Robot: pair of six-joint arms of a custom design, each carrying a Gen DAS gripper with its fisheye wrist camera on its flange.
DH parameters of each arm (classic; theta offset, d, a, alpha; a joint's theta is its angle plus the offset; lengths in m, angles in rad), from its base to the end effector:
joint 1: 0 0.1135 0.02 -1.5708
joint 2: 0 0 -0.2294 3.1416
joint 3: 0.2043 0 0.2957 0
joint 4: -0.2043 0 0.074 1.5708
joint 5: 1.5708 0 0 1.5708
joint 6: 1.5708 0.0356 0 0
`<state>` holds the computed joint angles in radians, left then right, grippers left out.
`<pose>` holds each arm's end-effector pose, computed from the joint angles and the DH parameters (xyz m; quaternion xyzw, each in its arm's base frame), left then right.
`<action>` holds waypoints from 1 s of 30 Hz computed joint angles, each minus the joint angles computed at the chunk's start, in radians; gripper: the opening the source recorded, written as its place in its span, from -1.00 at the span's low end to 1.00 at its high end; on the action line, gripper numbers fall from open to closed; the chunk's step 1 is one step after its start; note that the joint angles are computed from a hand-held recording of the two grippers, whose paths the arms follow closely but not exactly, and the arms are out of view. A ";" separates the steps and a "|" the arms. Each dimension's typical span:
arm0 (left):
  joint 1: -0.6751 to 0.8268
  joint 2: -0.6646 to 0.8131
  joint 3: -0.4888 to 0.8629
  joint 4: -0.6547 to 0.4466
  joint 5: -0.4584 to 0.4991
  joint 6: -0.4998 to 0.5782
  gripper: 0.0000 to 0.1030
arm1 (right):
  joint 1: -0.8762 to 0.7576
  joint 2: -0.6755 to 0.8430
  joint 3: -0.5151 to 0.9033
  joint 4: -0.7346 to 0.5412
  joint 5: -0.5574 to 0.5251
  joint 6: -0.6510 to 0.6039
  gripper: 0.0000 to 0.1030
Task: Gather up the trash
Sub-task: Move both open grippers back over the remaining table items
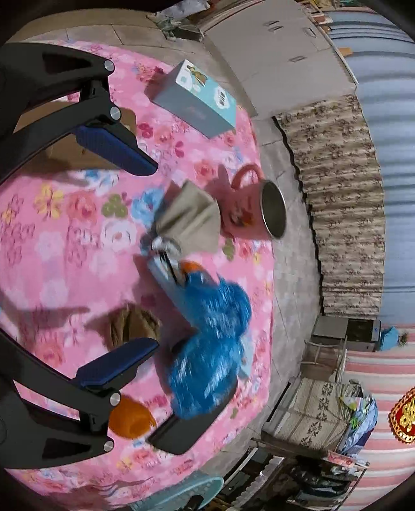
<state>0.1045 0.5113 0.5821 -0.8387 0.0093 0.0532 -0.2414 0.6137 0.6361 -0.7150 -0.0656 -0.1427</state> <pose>0.1824 0.0188 0.2299 -0.0218 0.9202 0.0265 0.3899 0.1995 -0.0467 0.2421 0.0307 0.9042 -0.0520 0.4228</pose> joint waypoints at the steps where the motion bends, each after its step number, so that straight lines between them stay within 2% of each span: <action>1: 0.026 0.003 -0.006 0.014 0.005 0.017 0.90 | 0.039 0.000 0.003 -0.004 0.010 0.023 0.65; 5: 0.108 0.055 0.014 0.054 0.024 0.049 0.90 | 0.191 0.004 0.012 0.000 0.071 0.101 0.65; 11: 0.253 0.181 0.062 0.108 0.104 0.086 0.90 | 0.468 0.067 0.054 0.031 0.180 0.235 0.65; 16: 0.287 0.230 0.076 0.149 0.085 0.106 0.90 | 0.650 0.156 0.100 0.060 0.236 0.298 0.64; 20: 0.333 0.245 0.094 0.144 0.126 0.116 0.90 | 0.754 0.209 0.134 0.083 0.256 0.342 0.64; 27: 0.383 0.270 0.093 0.151 0.145 0.134 0.90 | 0.918 0.380 0.192 0.121 0.374 0.377 0.61; 29: 0.398 0.280 0.100 0.147 0.158 0.130 0.90 | 0.945 0.386 0.194 0.130 0.394 0.369 0.39; 30: 0.404 0.286 0.102 0.147 0.165 0.128 0.90 | 0.940 0.392 0.197 0.133 0.386 0.360 0.09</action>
